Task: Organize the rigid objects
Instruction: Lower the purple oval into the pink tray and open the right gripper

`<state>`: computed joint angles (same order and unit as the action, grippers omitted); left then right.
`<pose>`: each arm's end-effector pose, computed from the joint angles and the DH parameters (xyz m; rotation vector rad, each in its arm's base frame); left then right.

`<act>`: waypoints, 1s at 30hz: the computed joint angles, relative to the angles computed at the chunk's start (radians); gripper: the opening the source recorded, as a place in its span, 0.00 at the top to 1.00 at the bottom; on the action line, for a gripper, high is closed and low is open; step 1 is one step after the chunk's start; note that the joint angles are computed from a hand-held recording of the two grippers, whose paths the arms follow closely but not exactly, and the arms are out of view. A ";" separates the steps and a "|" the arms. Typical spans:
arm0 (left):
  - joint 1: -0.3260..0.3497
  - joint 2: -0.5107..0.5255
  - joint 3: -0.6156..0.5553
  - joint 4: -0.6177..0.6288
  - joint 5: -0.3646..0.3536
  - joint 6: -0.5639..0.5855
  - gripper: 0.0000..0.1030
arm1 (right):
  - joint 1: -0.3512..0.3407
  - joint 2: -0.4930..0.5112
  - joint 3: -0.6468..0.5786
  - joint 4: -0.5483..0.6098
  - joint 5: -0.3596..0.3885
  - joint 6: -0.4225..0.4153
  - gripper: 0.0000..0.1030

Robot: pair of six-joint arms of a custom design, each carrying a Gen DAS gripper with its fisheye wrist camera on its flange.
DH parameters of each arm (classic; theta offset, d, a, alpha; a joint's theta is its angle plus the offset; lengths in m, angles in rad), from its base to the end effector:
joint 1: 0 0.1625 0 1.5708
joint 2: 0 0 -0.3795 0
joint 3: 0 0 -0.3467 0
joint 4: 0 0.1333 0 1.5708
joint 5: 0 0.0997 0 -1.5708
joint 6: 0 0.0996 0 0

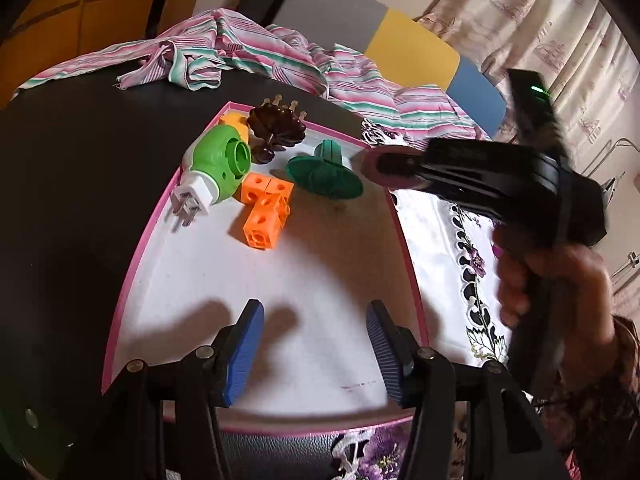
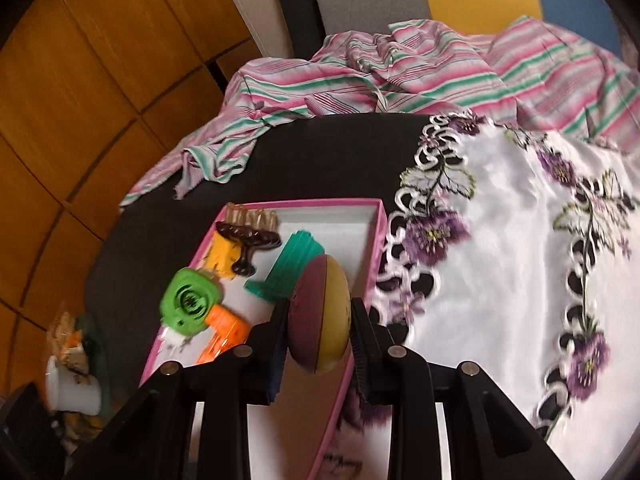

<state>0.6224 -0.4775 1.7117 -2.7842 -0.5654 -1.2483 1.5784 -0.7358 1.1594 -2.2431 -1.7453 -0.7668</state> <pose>-0.3202 -0.4973 -0.0458 -0.3470 2.3890 -1.1705 0.1215 -0.7173 0.2042 1.0578 -2.6773 0.2409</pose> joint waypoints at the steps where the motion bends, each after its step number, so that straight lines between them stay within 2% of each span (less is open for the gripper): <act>1: -0.003 -0.002 0.004 0.000 0.001 -0.006 0.48 | 0.006 0.016 -0.007 -0.017 -0.019 -0.001 0.72; 4: -0.009 -0.006 0.010 0.015 0.003 -0.016 0.48 | 0.017 0.054 -0.022 -0.066 -0.069 0.004 0.71; 7: -0.012 -0.007 0.011 0.020 0.000 -0.021 0.48 | 0.012 0.055 -0.030 -0.077 -0.059 0.018 0.68; 8: -0.013 -0.006 0.013 0.014 0.000 -0.023 0.48 | 0.009 0.048 -0.029 -0.069 -0.048 0.028 0.65; 13: -0.010 0.010 0.008 -0.060 -0.014 0.019 0.48 | -0.019 -0.029 0.025 -0.064 0.000 0.047 0.59; 20: -0.019 0.054 -0.047 -0.126 -0.032 0.124 0.48 | -0.067 -0.129 0.077 -0.047 0.011 -0.004 0.53; 24: -0.020 0.090 -0.093 -0.180 -0.059 0.209 0.48 | -0.096 -0.161 0.073 -0.058 -0.028 -0.023 0.51; 30: -0.019 0.144 -0.191 -0.166 -0.110 0.301 0.48 | -0.144 -0.165 0.006 -0.033 -0.088 0.013 0.51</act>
<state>0.6037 -0.3332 1.5209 -2.9502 -0.6751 -0.9474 1.4349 -0.9012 1.1652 -2.2757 -1.8336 -0.7536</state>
